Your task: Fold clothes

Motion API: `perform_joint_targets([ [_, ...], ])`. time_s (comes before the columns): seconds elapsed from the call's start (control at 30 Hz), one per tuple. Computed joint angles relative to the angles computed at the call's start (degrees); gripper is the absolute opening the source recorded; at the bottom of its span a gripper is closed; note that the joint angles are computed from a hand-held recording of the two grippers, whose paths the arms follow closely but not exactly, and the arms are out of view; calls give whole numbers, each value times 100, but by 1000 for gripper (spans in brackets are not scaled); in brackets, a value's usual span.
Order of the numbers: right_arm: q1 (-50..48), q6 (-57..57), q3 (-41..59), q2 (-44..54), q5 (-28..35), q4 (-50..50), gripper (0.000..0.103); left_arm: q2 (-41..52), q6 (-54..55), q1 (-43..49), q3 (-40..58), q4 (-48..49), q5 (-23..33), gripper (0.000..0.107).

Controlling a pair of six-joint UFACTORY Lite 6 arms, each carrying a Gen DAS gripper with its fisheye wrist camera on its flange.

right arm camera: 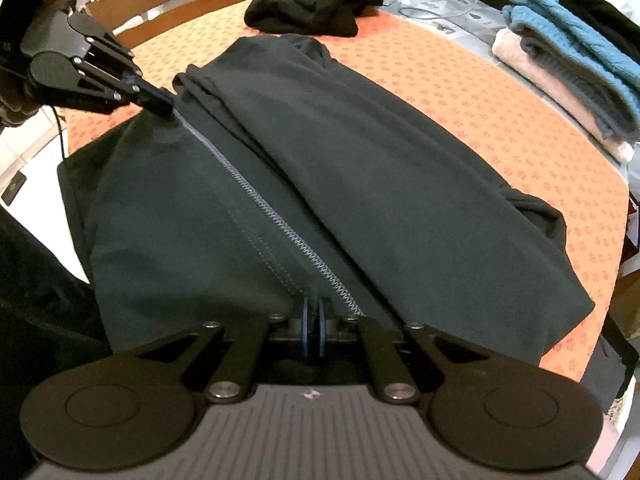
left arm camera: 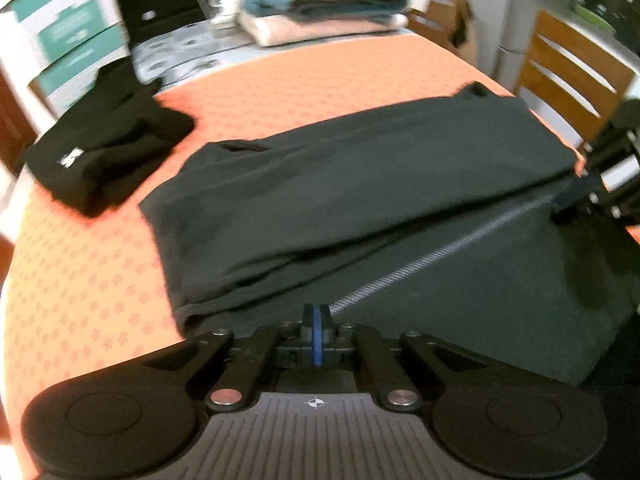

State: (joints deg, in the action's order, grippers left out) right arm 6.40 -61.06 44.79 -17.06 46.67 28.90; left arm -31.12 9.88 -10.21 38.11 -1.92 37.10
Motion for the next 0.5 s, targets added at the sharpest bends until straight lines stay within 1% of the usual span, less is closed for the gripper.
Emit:
perform_joint_targets([
  [0.17, 364, 149, -203, 123, -546, -212, 7, 180, -893, -75, -185, 606, -326, 3],
  [0.27, 382, 179, -305, 14, -697, -181, 13, 321, -1302, -33, -214, 850, -452, 3],
  [0.3, 357, 201, -306, -28, -717, -158, 17, 293, -1337, 23, -202, 830, -435, 4],
  [0.37, 234, 217, -280, -123, -678, -79, 19, 163, -1396, 103, -179, 776, -420, 4],
  [0.4, 149, 227, -245, -155, -640, -35, 22, 104, -1232, 215, -151, 604, -409, 5],
  [0.5, -172, 255, -147, -274, -432, 86, 23, -113, -743, 508, -80, 108, -263, 5],
])
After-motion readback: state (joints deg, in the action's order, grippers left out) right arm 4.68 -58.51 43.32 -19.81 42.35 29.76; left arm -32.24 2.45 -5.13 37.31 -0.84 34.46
